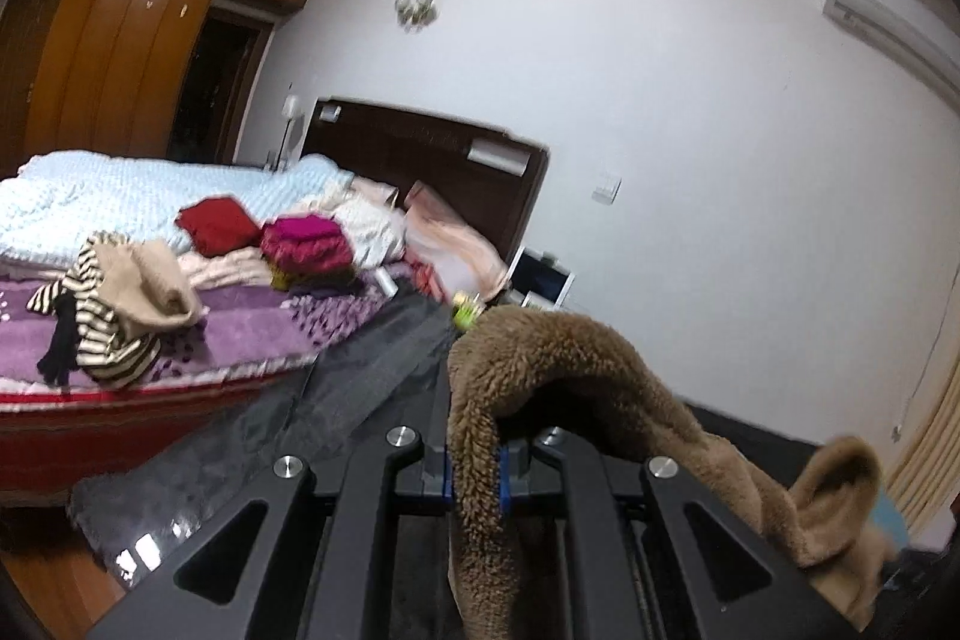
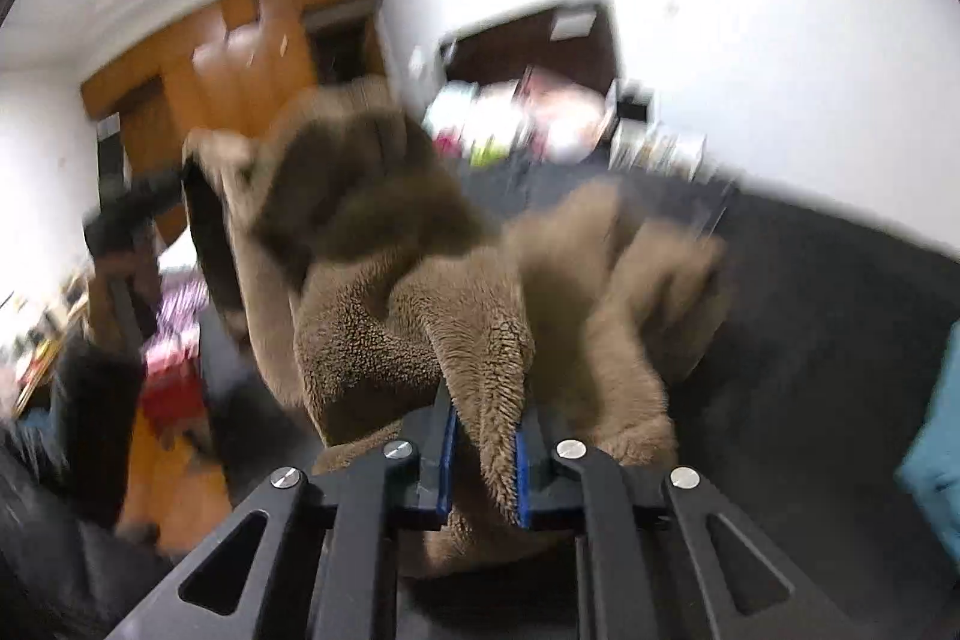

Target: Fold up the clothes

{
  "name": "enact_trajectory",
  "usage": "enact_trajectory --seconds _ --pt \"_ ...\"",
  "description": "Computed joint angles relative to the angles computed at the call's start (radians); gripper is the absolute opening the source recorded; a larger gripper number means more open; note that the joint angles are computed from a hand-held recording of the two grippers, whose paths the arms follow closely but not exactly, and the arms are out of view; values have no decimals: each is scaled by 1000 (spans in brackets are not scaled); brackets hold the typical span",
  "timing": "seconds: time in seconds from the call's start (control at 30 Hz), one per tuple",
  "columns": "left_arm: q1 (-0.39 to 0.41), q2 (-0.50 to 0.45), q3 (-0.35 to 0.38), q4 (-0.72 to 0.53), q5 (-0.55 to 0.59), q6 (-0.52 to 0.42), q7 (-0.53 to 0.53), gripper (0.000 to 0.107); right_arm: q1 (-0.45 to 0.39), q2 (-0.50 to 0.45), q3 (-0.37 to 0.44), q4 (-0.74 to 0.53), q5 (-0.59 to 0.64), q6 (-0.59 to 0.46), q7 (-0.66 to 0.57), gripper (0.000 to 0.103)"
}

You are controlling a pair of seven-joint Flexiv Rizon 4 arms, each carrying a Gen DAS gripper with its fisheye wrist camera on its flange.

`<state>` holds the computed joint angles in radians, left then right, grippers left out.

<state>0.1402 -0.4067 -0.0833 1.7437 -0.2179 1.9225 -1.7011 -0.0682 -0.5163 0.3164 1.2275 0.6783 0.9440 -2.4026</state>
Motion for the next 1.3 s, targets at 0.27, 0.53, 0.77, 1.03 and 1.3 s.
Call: enact_trajectory --seconds 0.27,0.53,0.77,1.03,1.3 --pt "-56 67 26 -88 16 162 3 11 58 103 21 47 46 713 -45 14" --pt "-178 92 96 -219 -85 82 183 11 -116 80 249 90 -125 987 83 14" --pt "-458 21 298 -309 -347 67 490 11 -264 47 381 204 -253 705 173 54" --pt "-678 -66 481 -436 -665 13 744 11 -702 -80 918 465 -395 574 -109 92" --pt "-935 -249 944 -599 -842 -167 659 11 -678 -76 931 551 -382 377 -223 92"
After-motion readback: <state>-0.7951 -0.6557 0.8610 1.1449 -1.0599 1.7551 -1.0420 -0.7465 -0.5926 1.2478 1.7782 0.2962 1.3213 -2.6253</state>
